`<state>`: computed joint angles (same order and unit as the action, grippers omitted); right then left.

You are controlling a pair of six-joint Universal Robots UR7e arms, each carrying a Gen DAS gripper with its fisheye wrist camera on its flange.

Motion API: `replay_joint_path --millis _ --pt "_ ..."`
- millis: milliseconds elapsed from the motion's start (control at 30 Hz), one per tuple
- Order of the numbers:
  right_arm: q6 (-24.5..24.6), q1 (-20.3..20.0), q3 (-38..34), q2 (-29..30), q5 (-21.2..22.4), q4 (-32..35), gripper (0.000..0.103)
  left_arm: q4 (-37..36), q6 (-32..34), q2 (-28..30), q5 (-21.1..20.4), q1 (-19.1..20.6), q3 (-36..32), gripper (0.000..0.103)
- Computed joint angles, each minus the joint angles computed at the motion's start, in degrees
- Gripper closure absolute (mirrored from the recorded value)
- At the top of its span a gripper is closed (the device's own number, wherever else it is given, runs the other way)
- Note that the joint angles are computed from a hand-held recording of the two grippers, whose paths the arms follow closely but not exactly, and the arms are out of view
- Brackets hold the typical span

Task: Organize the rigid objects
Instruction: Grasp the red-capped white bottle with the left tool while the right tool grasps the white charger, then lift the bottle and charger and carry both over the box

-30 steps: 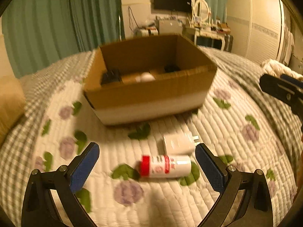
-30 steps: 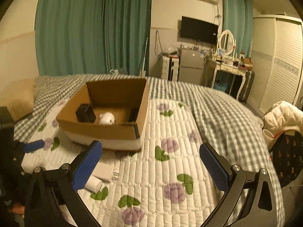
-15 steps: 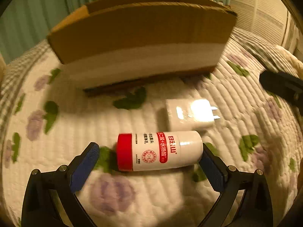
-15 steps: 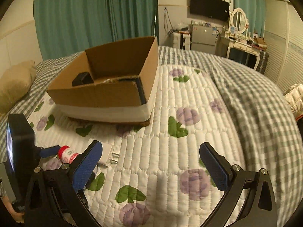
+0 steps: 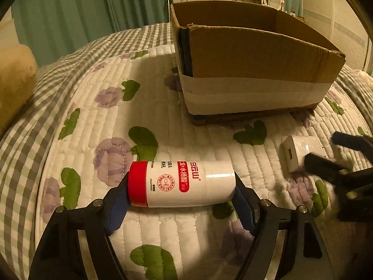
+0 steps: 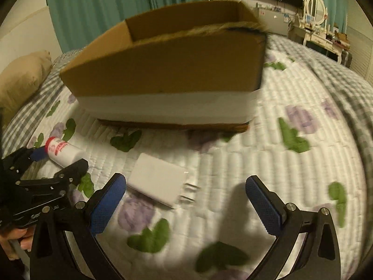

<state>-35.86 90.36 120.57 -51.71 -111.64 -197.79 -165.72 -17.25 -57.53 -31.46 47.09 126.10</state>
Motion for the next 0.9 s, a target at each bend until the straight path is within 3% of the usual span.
replay_joint_path --millis 167,233,300,567,900 --pt "-2.1 1.8 -2.2 4.6 -4.8 -3.2 0.000 -1.9 0.2 1.3 0.8 -0.7 0.6 0.024" --pt "-2.7 2.3 -2.9 6.0 -7.2 -4.5 0.012 -2.7 0.5 1.5 0.4 -0.7 0.6 0.024" --pt "-3.3 2.6 -3.0 6.5 -8.5 -5.7 0.031 -4.0 1.7 2.0 0.1 -0.3 0.2 0.024" --pt "-2.8 2.1 0.3 3.2 -7.3 -5.7 0.031 -3.6 1.1 0.9 0.0 -1.1 1.0 0.024" --pt "-3.0 3.7 6.7 -4.8 -4.8 -9.3 0.031 -0.1 -3.3 -3.3 0.9 -7.5 3.6 0.024"
